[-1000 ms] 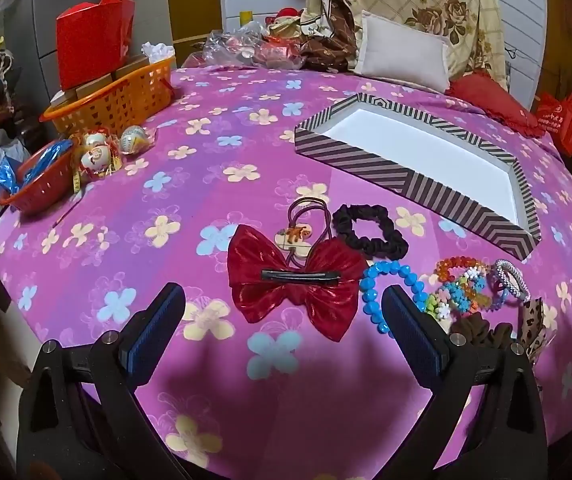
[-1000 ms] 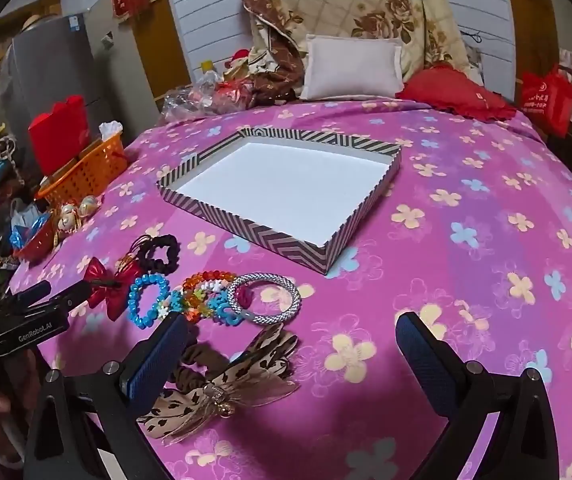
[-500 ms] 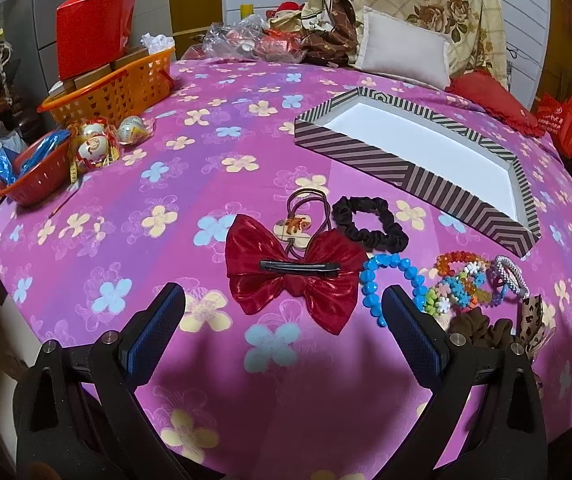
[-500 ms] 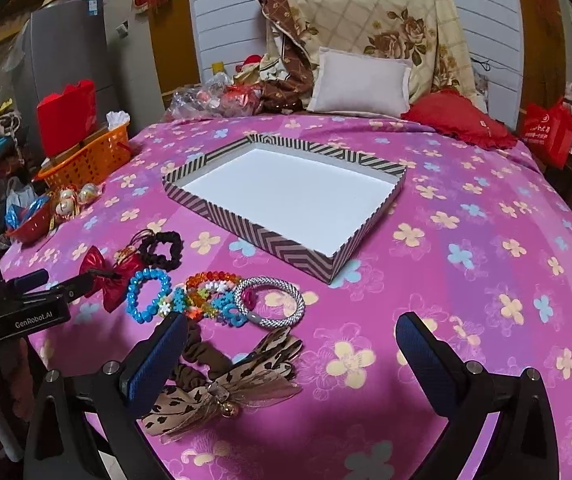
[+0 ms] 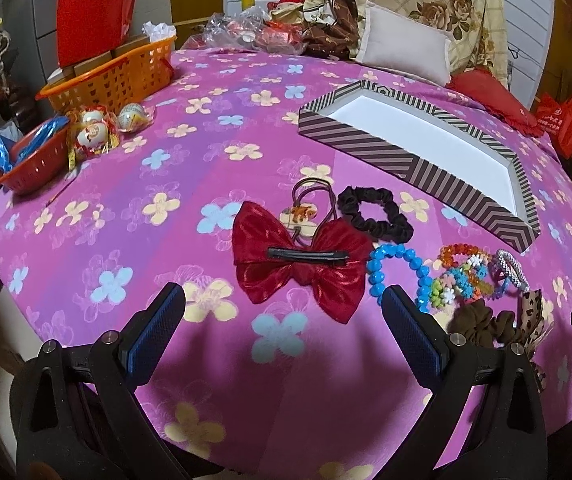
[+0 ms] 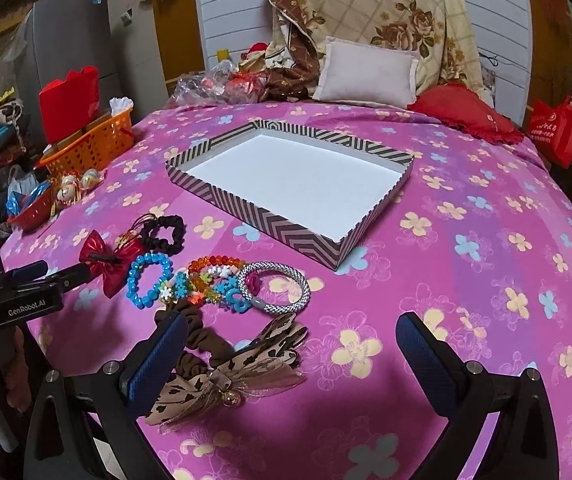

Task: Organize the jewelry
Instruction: 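Move both grippers toward the bows lying beside the tray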

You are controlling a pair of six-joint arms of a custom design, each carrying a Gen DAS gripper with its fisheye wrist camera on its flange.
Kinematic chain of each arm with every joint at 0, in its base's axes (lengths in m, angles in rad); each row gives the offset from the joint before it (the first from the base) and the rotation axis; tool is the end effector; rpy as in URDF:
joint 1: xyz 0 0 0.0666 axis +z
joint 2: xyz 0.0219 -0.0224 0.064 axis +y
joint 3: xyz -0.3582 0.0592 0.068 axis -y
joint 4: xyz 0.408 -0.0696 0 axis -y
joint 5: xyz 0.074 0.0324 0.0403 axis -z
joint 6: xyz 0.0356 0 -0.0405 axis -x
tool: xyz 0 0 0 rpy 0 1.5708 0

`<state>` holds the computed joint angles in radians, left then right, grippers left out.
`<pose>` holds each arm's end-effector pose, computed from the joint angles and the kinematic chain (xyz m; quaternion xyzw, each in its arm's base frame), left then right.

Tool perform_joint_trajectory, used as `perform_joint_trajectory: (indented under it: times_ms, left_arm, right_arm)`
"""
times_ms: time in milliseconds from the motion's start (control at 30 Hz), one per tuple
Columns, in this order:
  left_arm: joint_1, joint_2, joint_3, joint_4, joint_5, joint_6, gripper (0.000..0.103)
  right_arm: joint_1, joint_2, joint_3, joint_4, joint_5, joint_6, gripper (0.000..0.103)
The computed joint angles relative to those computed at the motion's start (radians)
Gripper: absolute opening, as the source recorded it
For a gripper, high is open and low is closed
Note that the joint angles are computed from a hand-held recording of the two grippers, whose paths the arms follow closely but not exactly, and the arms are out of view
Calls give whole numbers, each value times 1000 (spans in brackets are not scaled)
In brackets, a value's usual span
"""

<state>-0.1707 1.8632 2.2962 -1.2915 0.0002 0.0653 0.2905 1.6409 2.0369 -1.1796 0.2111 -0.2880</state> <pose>0.6228 -0.1078 0.5421 0.0494 0.9359 -0.0411 0.3462 0.5466 0.1552 0.5636 0.0393 0.9184 0.0155 0.3933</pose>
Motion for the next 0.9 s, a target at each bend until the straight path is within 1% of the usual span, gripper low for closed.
perform_joint_trajectory:
  times_ms: [133, 367, 533, 700, 900]
  left_arm:
    - [22, 3, 4, -17, 31, 5, 99]
    - [47, 18, 23, -36, 47, 24, 99]
    - [49, 51, 69, -70, 53, 30, 99]
    - [45, 79, 112, -101, 59, 29, 99]
    - [35, 135, 202, -142, 57, 23, 99]
  right_arm:
    - [1, 5, 7, -11, -6, 6, 103]
    - [12, 30, 34, -52, 1, 39, 103]
    - [18, 30, 36, -61, 9, 50, 103]
    - [12, 29, 33, -56, -10, 47, 103]
    - [19, 32, 31, -66, -10, 52, 103]
